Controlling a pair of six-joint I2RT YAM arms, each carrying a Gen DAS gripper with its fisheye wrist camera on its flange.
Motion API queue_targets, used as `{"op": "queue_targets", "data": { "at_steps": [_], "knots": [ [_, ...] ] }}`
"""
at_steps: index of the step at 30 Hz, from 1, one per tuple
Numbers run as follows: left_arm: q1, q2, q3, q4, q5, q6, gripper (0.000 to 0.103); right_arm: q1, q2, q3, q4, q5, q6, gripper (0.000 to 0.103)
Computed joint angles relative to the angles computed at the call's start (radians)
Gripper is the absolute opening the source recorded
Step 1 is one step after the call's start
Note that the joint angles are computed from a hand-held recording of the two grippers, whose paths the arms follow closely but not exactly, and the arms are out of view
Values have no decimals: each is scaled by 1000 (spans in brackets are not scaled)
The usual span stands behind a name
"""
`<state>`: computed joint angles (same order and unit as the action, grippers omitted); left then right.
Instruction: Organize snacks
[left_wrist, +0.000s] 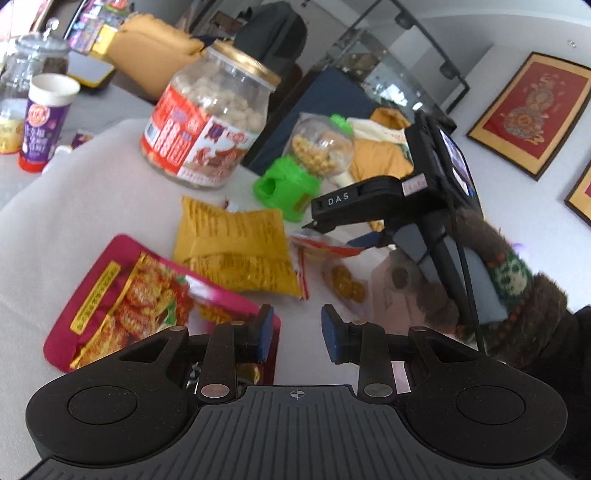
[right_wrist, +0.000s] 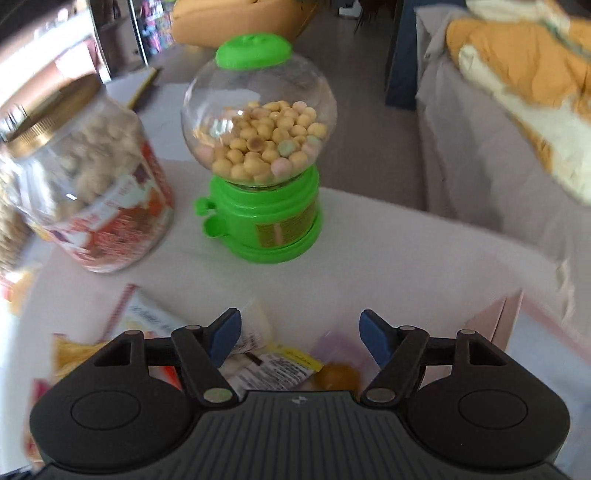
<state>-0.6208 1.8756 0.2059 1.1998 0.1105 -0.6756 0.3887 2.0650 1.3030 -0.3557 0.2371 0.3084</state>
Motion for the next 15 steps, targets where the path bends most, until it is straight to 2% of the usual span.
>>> {"op": "queue_targets", "data": {
  "at_steps": [3,7,10,15],
  "knots": [
    [2,3,-4,-9,-16,-10,32,-13,50,66,-96,-21,70,72],
    [3,-6,-13,-3,-56,-4,32,-31,3,8,-106,-106,135,73],
    [8,-7,-21,6,-70,-3,32,-25,-47,-49,-115,-209,185,77],
    [27,-16,-44,25,-133,-20,32,82,-161,-206,-71,-276,157,77]
  ]
}}
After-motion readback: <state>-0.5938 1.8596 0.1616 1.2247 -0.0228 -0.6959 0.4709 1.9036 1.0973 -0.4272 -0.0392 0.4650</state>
